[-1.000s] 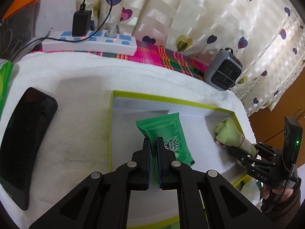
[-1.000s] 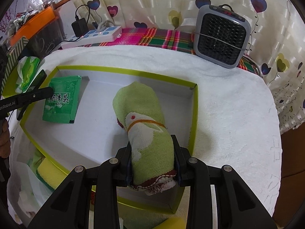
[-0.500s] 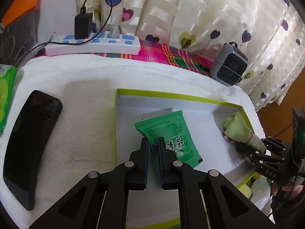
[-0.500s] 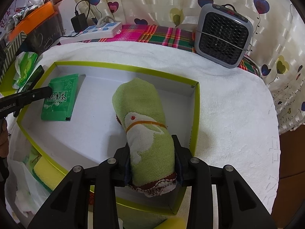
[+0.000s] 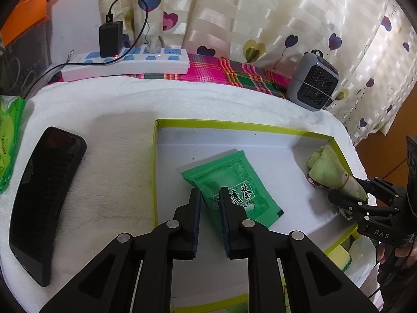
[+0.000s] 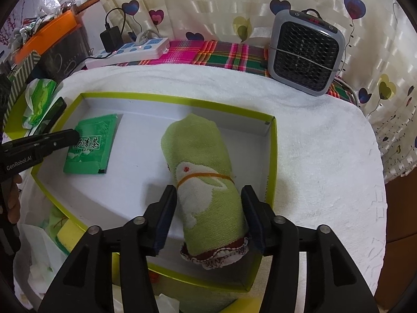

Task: Organize soft objects
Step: 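Open the left gripper to drop the packet while the right gripper releases the towel into the box, then withdraw both open grippers from the box back toward the pile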

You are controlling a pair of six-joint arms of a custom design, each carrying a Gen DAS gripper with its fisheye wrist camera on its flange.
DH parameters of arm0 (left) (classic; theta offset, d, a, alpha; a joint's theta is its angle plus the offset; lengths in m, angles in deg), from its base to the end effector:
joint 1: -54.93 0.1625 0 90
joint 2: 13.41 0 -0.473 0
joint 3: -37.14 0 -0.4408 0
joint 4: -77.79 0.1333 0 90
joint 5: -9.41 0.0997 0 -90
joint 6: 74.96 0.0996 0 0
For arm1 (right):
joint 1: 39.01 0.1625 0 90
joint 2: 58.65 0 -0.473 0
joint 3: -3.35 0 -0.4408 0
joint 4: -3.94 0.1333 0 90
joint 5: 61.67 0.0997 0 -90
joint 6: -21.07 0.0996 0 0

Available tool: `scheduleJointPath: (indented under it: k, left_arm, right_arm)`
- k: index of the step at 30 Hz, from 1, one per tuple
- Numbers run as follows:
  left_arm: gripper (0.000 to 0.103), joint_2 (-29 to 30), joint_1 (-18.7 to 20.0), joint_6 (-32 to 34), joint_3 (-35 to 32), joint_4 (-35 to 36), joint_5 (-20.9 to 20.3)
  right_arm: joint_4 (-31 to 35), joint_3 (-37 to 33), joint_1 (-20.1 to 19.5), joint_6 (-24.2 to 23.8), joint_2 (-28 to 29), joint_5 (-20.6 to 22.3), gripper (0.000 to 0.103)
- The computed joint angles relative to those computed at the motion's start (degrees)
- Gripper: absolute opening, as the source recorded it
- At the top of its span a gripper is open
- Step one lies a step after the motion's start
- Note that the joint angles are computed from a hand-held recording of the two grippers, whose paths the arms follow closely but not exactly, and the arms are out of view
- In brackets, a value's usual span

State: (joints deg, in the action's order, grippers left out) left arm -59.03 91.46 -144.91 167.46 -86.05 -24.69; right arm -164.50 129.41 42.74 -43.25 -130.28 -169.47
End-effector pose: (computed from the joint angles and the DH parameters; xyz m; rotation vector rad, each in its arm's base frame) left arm -0.2403 -0.4466 -0.0120 -0.2186 2.3332 -0.9881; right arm 0.0250 -0.5444 0.2068 1.1632 -2.3714 0.2079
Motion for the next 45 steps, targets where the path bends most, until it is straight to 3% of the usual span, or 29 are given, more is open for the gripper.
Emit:
scheduleJointPath:
  k: [7,18,29,32,35,41,45]
  left_arm:
    - [0.031,-0.2,-1.3,-2.0,0.1,2.1,0.7]
    - [0.032,-1.3,-4.2,-8.7,0.6,9.0,2.3]
    - [0.034,-2.5,-9.7,-21.9,0.1,24.8,4.6]
    - [0.035,-2.5,-11.3,-26.6,-1.2,32.8,5.2]
    - [0.035,-2.5,-12.6,-26.9,-0.7,31.9,4.9]
    - [0.035,-2.3,-15.5,-34.1,-2.4,42.4,4.9]
    - [0.036,-2.1,-17.0,-35.7,-2.4,43.5,4.0]
  right_arm:
    - [-0.6,0.7,-0.1,0.5,-1.1,1.6,0.062]
    - [-0.1,2.0,-0.8,0.5,-3.9,4.4,0.063]
    - [-2.0,5.6,-1.9,-1.7,-8.2,8.3,0.063]
    - [-2.9,6.6,-2.4,-2.2,-9.3,9.2,0.063]
    - [-2.6,7.3,-2.9,-2.1,-10.7,10.5,0.063]
    - [-2.7,9.4,-4.7,-2.9,-14.3,14.2,0.063]
    - [-3.9,11.0,-6.1,-4.2,-16.3,16.1,0.063]
